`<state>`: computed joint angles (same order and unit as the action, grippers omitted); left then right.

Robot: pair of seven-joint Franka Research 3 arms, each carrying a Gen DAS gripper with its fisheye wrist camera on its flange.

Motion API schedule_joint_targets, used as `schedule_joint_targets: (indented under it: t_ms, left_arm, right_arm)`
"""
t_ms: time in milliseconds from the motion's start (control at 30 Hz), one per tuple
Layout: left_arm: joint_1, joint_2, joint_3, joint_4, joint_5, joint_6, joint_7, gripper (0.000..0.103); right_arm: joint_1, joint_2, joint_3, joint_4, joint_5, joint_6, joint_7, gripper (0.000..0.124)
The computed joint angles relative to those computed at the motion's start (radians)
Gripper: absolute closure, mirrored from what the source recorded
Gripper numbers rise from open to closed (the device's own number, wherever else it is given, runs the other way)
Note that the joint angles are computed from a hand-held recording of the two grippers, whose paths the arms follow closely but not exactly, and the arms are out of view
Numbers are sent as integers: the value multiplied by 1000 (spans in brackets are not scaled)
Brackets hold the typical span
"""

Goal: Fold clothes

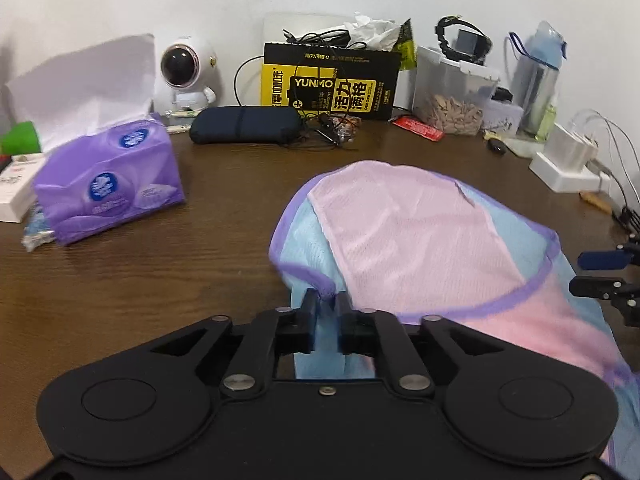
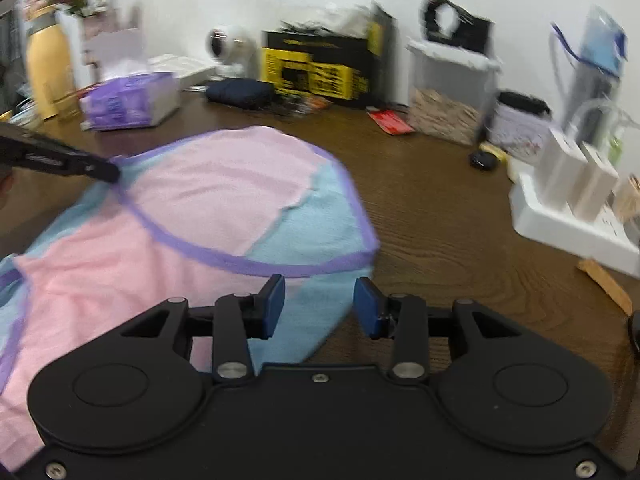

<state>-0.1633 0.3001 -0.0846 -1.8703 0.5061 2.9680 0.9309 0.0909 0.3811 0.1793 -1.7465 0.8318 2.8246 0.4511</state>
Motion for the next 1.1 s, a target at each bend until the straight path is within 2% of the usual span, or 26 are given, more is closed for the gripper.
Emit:
schedule_joint_targets:
  t_ms: [33, 67, 133, 167, 200, 233, 267, 367, 400, 433, 600, 700, 733, 833, 933, 1033, 1100]
  left_arm:
    - [10, -31, -13, -46, -5, 24, 17, 47]
    - [9, -64, -14, -94, 11, 54, 29, 43]
    - [-43, -112, 43, -152, 150, 84, -52, 43]
    - [-102, -146, 100, -177, 302, 72, -158, 43]
    - [-146, -174, 133, -194, 445, 50, -260, 43]
    - [-160, -196, 133, -208, 540, 24, -324, 43]
    - [-161, -216, 118, -228, 585, 11, -341, 43]
    - [-136, -242, 56, -280, 526, 6, -250, 43]
    - [-131, -241, 40, -280, 533, -22, -265, 43]
    - [-127, -238, 25, -275, 545, -62, -289, 43]
    - [-105, -250, -44, -257, 636, -282, -447, 42]
    - [-73, -298, -80, -298, 626, -279, -487, 42]
    - [-66, -323, -91, -323, 614, -255, -506, 42]
    - [-66, -406, -138, -418, 565, -185, -518, 41]
    - [-63, -439, -190, -452, 604, -214, -582, 41]
    - [-76, -454, -214, -484, 577, -210, -608, 41]
    - [-82, -447, -231, -479, 577, -267, -602, 41]
  right_arm:
    - [-9, -20, 14, -28, 19, 2, -33, 79]
    - [-15, -39, 25, -54, 41, 3, -64, 79]
    - [-13, -67, 30, -95, 80, 9, -103, 79]
    - [-9, -80, 29, -114, 98, 9, -120, 79]
    - [-1, -90, 22, -127, 101, 2, -123, 79]
    - [6, -99, 15, -137, 105, -4, -128, 79]
    - [10, -113, 12, -151, 113, -11, -143, 79]
    - [20, -173, 5, -219, 171, -23, -222, 76]
    - [28, -193, -1, -242, 192, -24, -249, 72]
    - [40, -201, -10, -254, 204, -11, -256, 67]
    - [81, -303, -47, -372, 285, 13, -334, 66]
    - [104, -361, -80, -427, 332, -11, -383, 58]
    - [108, -399, -92, -462, 371, -27, -431, 54]
    - [122, -477, -136, -537, 409, -74, -498, 54]
    - [135, -543, -171, -600, 416, -99, -516, 54]
    - [143, -586, -197, -641, 404, -129, -518, 54]
    - [148, -609, -204, -667, 383, -141, -506, 54]
